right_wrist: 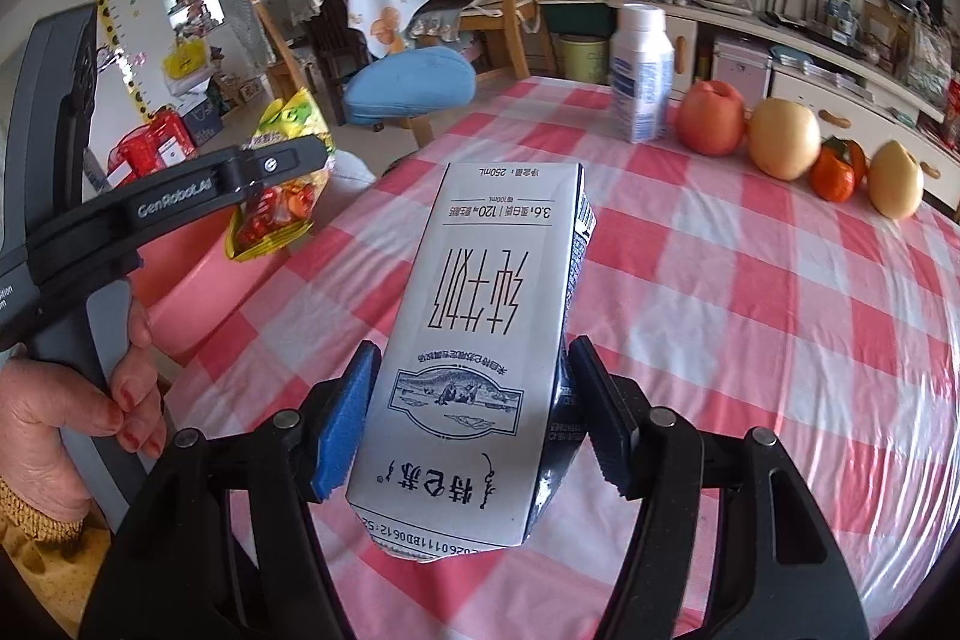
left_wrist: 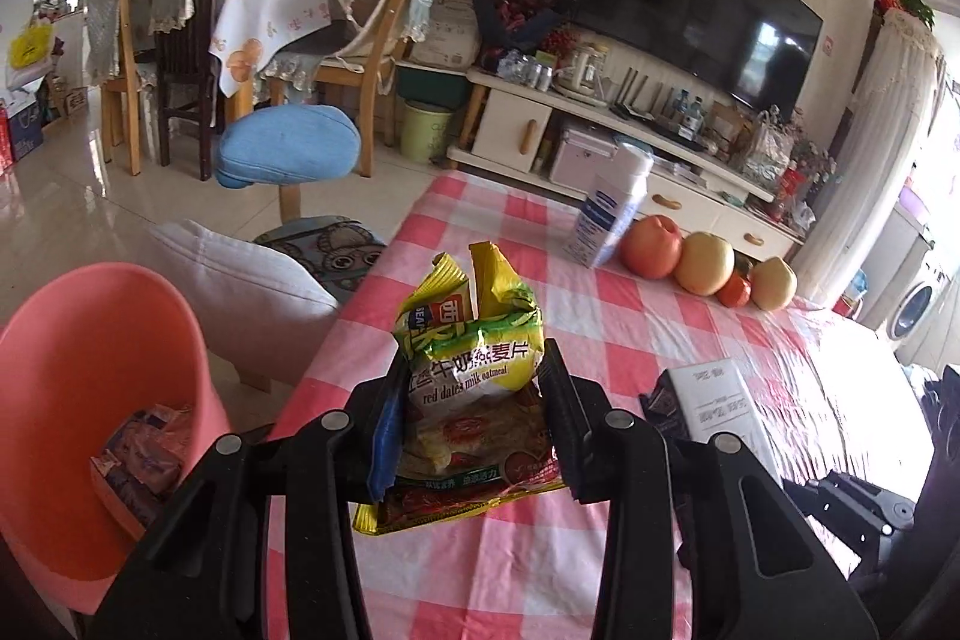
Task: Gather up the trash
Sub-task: 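Lift and carry the yellow-green bag and milk carton toward the pink bucket, then open both tools over the bucket to drop the bag and carton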
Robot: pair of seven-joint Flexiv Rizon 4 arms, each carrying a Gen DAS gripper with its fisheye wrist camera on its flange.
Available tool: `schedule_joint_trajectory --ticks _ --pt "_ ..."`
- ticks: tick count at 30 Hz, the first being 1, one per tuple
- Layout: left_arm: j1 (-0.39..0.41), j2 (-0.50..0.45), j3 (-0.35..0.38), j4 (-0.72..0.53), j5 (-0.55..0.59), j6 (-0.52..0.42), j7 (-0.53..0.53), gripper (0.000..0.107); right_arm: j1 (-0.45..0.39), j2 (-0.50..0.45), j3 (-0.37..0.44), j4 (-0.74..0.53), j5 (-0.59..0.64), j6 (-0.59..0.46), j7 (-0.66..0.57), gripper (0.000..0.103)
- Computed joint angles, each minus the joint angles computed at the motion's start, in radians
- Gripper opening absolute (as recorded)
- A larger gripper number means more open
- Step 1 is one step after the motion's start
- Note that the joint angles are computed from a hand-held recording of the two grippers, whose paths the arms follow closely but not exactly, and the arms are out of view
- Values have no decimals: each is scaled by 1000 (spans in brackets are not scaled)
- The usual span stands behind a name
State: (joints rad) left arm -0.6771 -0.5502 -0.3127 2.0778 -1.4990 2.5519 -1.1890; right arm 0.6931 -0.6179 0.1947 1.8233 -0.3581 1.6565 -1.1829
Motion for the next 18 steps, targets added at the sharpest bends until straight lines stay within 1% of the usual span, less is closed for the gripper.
schedule_joint_trajectory --ticks 7,11,18 --pt "-2 43 19 78 2 20 -106 42 25 -35 34 -82 -29 -55 -30 65" --pt "-4 67 25 113 -22 35 -141 42 41 -56 49 -130 -40 -85 -53 65" --pt "-1 125 42 210 -37 32 -248 42 76 -104 76 -228 -52 -155 -110 65"
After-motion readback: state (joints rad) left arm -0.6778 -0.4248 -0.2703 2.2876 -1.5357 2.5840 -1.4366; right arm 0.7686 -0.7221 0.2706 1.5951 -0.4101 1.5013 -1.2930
